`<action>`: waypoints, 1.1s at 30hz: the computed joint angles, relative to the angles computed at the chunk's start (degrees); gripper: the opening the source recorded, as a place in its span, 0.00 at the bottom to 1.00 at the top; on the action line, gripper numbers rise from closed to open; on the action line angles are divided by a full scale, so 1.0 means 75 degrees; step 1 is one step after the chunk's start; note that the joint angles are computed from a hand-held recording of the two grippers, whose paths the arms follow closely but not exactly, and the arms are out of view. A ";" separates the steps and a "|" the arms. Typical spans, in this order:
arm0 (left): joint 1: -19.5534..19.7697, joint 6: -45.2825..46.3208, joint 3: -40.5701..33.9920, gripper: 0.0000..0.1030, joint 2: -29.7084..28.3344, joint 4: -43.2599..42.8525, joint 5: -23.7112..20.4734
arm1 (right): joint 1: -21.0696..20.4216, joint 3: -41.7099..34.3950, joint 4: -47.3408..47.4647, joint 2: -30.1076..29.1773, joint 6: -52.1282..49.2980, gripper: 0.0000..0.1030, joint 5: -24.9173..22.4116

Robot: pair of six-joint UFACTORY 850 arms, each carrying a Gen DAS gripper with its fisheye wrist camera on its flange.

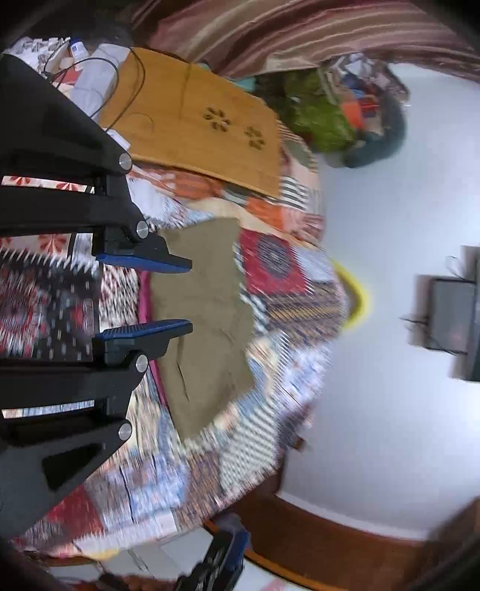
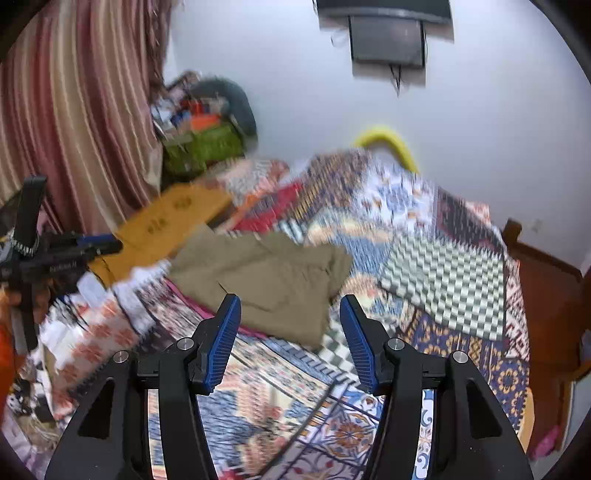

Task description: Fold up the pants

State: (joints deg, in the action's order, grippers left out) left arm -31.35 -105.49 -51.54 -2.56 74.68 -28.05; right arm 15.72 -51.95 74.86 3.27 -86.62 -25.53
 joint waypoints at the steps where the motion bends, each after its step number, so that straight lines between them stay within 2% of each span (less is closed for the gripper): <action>1: -0.0230 -0.0179 0.0033 0.25 0.0177 0.0176 -0.0239 | -0.0016 0.0088 0.0294 0.0200 -0.0241 0.50 -0.0060; 5: -0.1150 -0.0831 0.0094 0.27 0.0731 0.0823 -0.1253 | -0.0109 0.0478 0.1349 0.1004 -0.1081 0.50 -0.0453; 9: -0.1928 -0.1281 0.0116 0.37 0.1135 0.1298 -0.2039 | -0.0246 0.0869 0.2227 0.1774 -0.1663 0.50 -0.0878; 14: -0.2947 -0.1595 0.0104 0.40 0.1318 0.1690 -0.3409 | -0.0507 0.1365 0.2908 0.2590 -0.1930 0.50 -0.1469; 17: -0.3413 -0.1881 0.0178 0.49 0.1387 0.1903 -0.3976 | -0.0584 0.1666 0.3199 0.3032 -0.2133 0.50 -0.1588; 23: -0.4120 -0.2074 0.0142 0.64 0.1258 0.1959 -0.5009 | -0.0462 0.2118 0.3674 0.3673 -0.2559 0.52 -0.1422; 24: -0.4207 -0.2100 0.0128 0.65 0.1223 0.1962 -0.5150 | -0.0399 0.2210 0.3838 0.3783 -0.2702 0.54 -0.1312; 26: -0.4323 -0.2162 0.0142 0.69 0.1179 0.1959 -0.5334 | -0.0283 0.2360 0.4188 0.3947 -0.3022 0.65 -0.1098; 30: -0.4496 -0.2328 0.0137 0.78 0.1066 0.1956 -0.5599 | -0.0046 0.2535 0.4604 0.4201 -0.3339 0.67 -0.0705; 33: -0.4580 -0.2378 0.0113 0.80 0.0997 0.1902 -0.5689 | -0.0001 0.2595 0.4695 0.4269 -0.3300 0.78 -0.0572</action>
State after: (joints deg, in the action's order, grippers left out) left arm -65.71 -123.32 -50.69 4.92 88.95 -70.72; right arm 15.71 -32.49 110.07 35.29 -111.37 -29.82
